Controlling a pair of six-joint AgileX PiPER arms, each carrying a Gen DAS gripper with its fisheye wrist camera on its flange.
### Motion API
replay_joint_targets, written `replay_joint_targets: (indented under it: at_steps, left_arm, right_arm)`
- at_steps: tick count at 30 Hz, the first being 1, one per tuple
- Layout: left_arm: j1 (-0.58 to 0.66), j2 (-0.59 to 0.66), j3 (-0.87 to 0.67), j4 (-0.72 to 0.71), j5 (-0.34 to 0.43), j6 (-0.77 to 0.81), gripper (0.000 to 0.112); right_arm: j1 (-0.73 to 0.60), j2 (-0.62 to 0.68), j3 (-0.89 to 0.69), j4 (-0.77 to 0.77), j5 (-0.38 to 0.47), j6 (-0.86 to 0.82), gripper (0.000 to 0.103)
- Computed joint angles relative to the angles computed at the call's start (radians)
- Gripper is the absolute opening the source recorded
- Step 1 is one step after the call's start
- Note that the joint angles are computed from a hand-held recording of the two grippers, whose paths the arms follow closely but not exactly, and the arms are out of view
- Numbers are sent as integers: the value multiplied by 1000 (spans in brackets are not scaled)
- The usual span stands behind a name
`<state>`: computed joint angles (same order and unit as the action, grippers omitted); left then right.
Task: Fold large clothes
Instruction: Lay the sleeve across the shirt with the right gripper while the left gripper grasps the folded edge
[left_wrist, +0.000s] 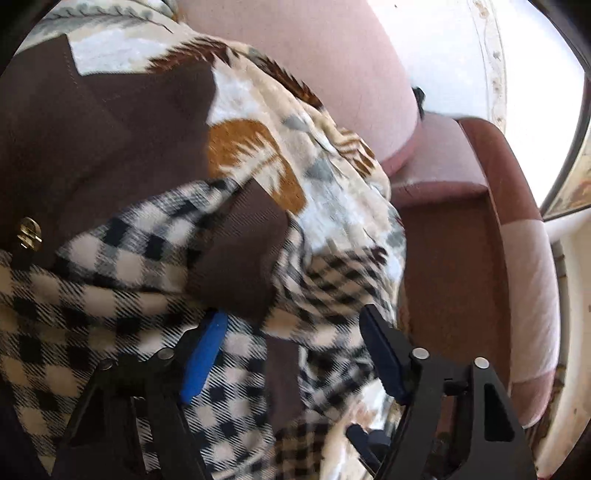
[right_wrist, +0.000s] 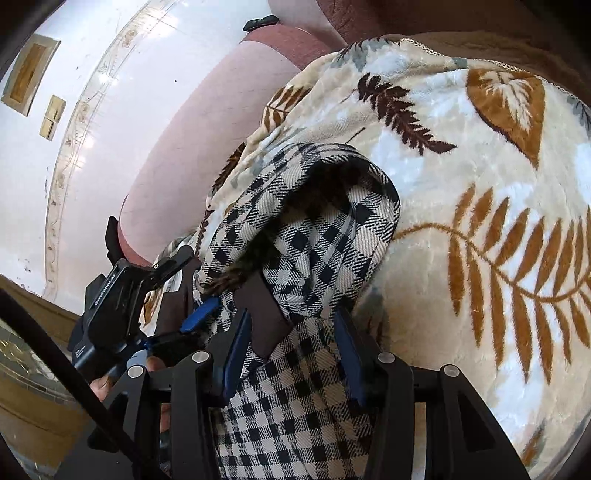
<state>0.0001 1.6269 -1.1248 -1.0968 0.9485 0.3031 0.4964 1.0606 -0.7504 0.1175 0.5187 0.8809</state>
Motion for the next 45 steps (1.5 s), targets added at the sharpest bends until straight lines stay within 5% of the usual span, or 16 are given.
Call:
replay_joint_targets:
  at_steps: [6,8,10,11,19,24,28,34,40,42,45]
  left_arm:
    - [-60,60,-70,54,-28,-85,71]
    - [-65,82,-95,79,-37,-126,55]
    - [-47,90,-111,84,-16,-135,16]
    - [-39,86,-121,101,-4,-140,11]
    - [22,-202,-165,460,17,-189,9]
    - [245,-362,-125,518,106,-52,9]
    - [408,-369,-57,506,137,70,9]
    - [554,-365,123,548,69,203,9]
    - [661,-367,201,506,99,308,14]
    - [713,-377,195,486,150,322,19]
    - [843,-426,183,467,261,362,36]
  right_arm:
    - [30,40,-12,5,-11,-3,51]
    - [45,50,-21,-18,-6,9,51]
    - [68,62,-37,-81,12,53,51]
    - [69,64,-42,-92,18,59,51]
    - [111,76,-78,-170,44,107,51]
    - [178,93,-125,-261,80,168,51]
    - [214,103,-147,-315,97,230,51]
    - [283,175,-220,-538,140,425,51]
    - [328,368,-325,-474,102,325,50]
    - [336,463,-399,-399,165,230,50]
    - [398,596,-551,-482,415,207,50]
